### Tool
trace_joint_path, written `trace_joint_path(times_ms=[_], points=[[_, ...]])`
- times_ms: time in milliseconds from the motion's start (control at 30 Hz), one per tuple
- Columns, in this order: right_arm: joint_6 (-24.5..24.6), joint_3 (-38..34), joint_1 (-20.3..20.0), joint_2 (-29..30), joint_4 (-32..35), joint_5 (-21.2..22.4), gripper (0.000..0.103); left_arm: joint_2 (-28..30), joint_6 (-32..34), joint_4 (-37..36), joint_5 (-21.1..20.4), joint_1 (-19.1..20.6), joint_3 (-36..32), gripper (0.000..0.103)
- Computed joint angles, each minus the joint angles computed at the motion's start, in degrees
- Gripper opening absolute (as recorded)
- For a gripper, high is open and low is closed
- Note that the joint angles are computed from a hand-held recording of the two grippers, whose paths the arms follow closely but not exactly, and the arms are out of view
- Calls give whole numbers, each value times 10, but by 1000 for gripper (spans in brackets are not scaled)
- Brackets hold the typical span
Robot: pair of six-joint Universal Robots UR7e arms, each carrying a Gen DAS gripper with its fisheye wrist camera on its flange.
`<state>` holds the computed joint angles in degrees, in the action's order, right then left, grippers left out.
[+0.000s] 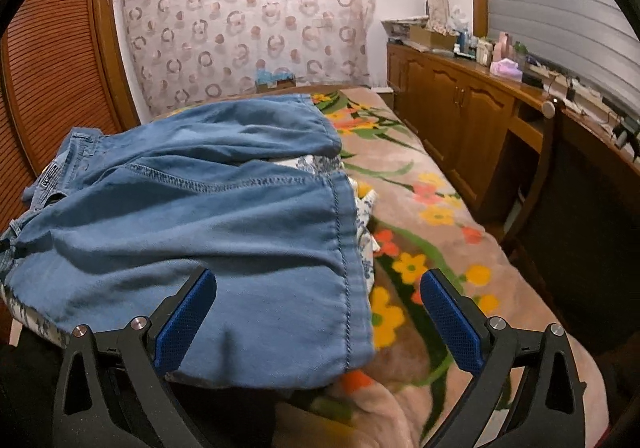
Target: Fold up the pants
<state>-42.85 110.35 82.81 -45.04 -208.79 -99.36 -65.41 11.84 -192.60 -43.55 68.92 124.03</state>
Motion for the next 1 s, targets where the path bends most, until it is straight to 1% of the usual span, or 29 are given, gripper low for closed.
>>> trace_joint_path(times_ms=[133, 300, 400, 500, 567, 700, 800, 900, 933, 967, 1000], points=[[12, -9, 5, -4, 46, -3, 98, -13, -5, 16, 5, 2, 15, 58], [7, -16, 2, -19, 113, -14, 96, -27, -16, 36, 1, 8, 26, 58], [11, -24, -1, -32, 163, -20, 95, -29, -14, 36, -10, 12, 30, 58], [22, -29, -7, -48, 205, -5, 92, -26, -22, 42, -15, 19, 25, 58], [31, -38, -8, -50, 226, -5, 89, -24, -25, 45, -19, 24, 23, 58], [38, -43, -12, -59, 256, 10, 84, -16, -21, 38, -17, 26, 20, 58], [36, -43, -16, -66, 275, 20, 80, -15, -20, 41, -23, 27, 16, 53], [38, -43, -20, -72, 291, 31, 74, -15, -20, 52, -30, 27, 12, 42], [39, -44, -21, -75, 299, 36, 69, -17, -19, 57, -36, 27, 11, 37], [40, -46, -19, -74, 304, 38, 67, -16, -18, 60, -35, 26, 10, 34], [39, -46, -19, -76, 303, 38, 61, -16, -17, 64, -35, 25, 9, 31]])
